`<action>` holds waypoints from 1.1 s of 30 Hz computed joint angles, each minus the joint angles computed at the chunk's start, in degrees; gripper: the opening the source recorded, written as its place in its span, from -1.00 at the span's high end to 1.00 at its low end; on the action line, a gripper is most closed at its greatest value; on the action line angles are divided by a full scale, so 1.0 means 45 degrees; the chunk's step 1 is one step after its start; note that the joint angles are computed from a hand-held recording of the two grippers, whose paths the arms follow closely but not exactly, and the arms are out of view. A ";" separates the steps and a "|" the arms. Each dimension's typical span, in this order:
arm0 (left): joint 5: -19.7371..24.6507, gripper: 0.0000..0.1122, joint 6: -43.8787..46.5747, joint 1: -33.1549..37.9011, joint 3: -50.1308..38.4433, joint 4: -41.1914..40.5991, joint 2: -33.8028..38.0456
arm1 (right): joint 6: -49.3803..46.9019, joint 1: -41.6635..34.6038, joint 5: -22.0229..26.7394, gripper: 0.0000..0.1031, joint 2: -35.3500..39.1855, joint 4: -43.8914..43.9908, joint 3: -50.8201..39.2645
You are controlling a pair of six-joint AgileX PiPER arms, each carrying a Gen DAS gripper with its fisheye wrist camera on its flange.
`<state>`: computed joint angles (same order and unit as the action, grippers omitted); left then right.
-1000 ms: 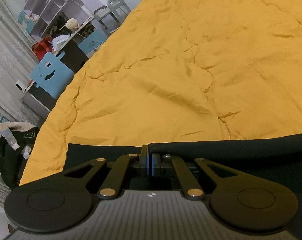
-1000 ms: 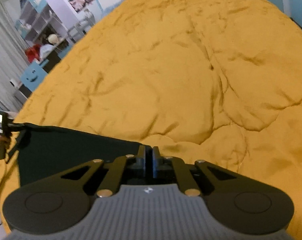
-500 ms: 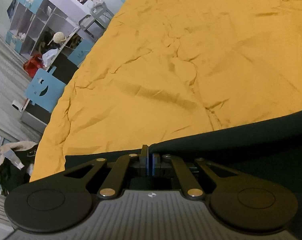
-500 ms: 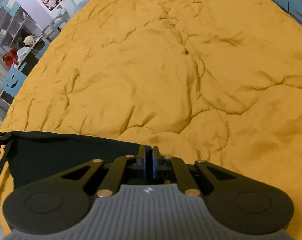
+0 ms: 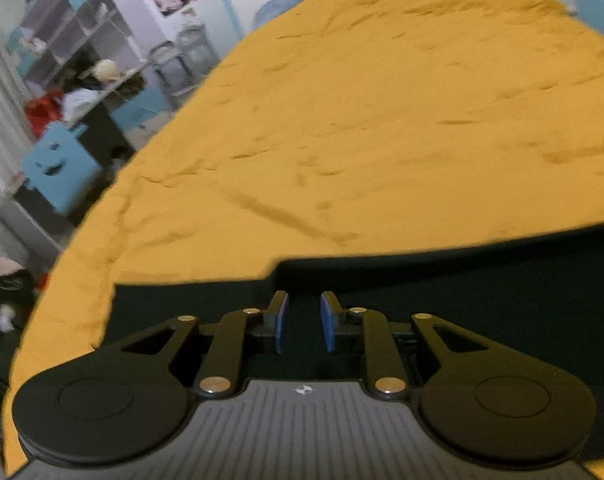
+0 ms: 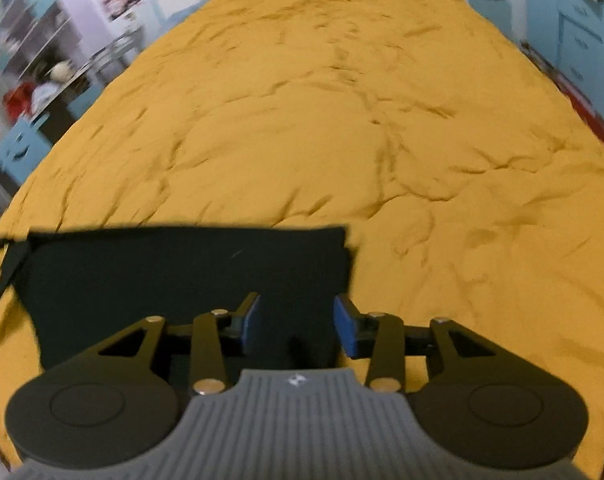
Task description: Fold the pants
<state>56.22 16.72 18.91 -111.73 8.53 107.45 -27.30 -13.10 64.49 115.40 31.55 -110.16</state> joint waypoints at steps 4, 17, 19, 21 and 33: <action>0.0465 0.57 0.1227 0.0174 0.2730 -0.2766 -0.2793 | -0.1422 0.0313 -0.1761 0.27 -0.2602 -0.0211 0.3768; -0.2917 0.20 0.2724 -0.5547 1.1512 -0.0005 -0.8380 | -0.9999 0.2407 -0.7772 0.15 -0.6498 -0.2361 1.0782; -0.3500 0.17 0.2580 -0.6197 1.2231 0.0788 -0.8487 | -1.1178 0.2226 -0.7988 0.15 -0.6421 -0.1930 1.0976; -0.4167 0.07 0.2356 -0.6677 1.2868 0.1661 -0.8525 | -1.2168 0.2013 -0.8016 0.15 -0.6362 -0.1372 1.1101; -0.7440 0.17 -0.2800 -0.8725 1.5443 1.0089 -0.7441 | -1.8624 0.2234 -1.0483 0.18 -0.6168 0.1363 1.2522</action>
